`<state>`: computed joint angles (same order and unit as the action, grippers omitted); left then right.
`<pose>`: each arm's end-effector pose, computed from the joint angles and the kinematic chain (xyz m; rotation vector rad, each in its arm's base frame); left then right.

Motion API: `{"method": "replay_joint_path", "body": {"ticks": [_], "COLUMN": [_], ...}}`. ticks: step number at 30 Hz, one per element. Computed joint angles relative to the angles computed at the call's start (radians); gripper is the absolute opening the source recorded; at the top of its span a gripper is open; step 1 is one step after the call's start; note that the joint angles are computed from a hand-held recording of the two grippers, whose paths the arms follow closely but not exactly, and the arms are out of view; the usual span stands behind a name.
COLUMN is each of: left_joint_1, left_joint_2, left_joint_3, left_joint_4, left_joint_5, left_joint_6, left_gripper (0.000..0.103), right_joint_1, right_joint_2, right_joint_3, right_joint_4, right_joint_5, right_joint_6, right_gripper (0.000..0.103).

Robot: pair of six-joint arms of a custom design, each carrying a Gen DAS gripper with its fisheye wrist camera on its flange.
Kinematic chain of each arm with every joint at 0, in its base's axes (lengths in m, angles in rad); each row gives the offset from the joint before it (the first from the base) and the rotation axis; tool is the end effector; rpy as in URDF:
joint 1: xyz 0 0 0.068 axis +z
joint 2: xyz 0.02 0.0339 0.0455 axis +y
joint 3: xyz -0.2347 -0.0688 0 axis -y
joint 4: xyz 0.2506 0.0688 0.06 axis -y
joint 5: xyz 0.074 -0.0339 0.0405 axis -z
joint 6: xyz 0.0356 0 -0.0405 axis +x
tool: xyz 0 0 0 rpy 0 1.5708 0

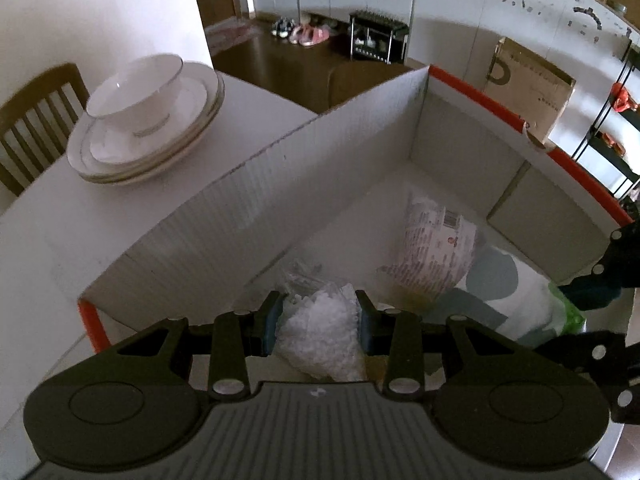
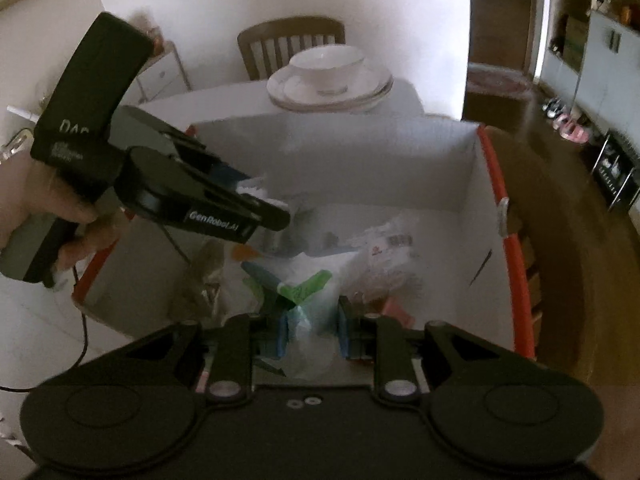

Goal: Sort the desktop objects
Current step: 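Carry the white bag and tissue over the red box with both tools, then open the left tool to drop the tissue while the right tool releases the white bag into the box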

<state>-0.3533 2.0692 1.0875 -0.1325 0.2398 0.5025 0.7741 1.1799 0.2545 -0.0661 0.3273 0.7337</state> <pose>0.3435 -0.1357 0.0472 1.1701 2.3863 -0.2732 0.1426 0.1234 0.0763 0.0724 2.4966 0.2086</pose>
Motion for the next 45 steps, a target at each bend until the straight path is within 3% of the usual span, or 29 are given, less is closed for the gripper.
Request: {"method": "replay_joint_path", "body": {"ticks": [10, 18, 22, 24, 33, 41, 45], "left_joint_1": [-0.002, -0.009, -0.011, -0.007, 0.032, 0.059, 0.082], "left_joint_2": [0.067, 0.065, 0.039, 0.029, -0.055, -0.17, -0.255], "left_joint_3": [0.073, 0.072, 0.041, 0.033, -0.045, -0.148, -0.221], "left_joint_4": [-0.085, -0.087, -0.065, -0.058, -0.031, 0.006, 0.023], "left_joint_5": [-0.013, -0.028, -0.021, -0.014, 0.033, 0.069, 0.099], "left_joint_6": [0.004, -0.006, -0.007, -0.015, -0.038, -0.041, -0.046], "left_gripper": [0.038, 0.041, 0.056, 0.06, 0.062, 0.062, 0.062], "right_joint_1": [-0.05, -0.025, -0.027, -0.024, -0.003, 0.046, 0.073], "right_joint_2": [0.089, 0.066, 0.036, 0.014, -0.146, -0.342, -0.414], "right_joint_3": [-0.001, -0.012, -0.018, -0.025, -0.058, -0.083, -0.084], "right_joint_4": [0.069, 0.055, 0.033, 0.018, -0.094, -0.216, -0.259], "right_joint_5": [-0.053, -0.028, -0.022, -0.017, 0.015, 0.06, 0.084], "right_joint_6": [-0.024, 0.009, 0.01, 0.016, 0.048, 0.078, 0.091], "right_gripper": [0.025, 0.036, 0.042, 0.051, 0.063, 0.068, 0.076]}}
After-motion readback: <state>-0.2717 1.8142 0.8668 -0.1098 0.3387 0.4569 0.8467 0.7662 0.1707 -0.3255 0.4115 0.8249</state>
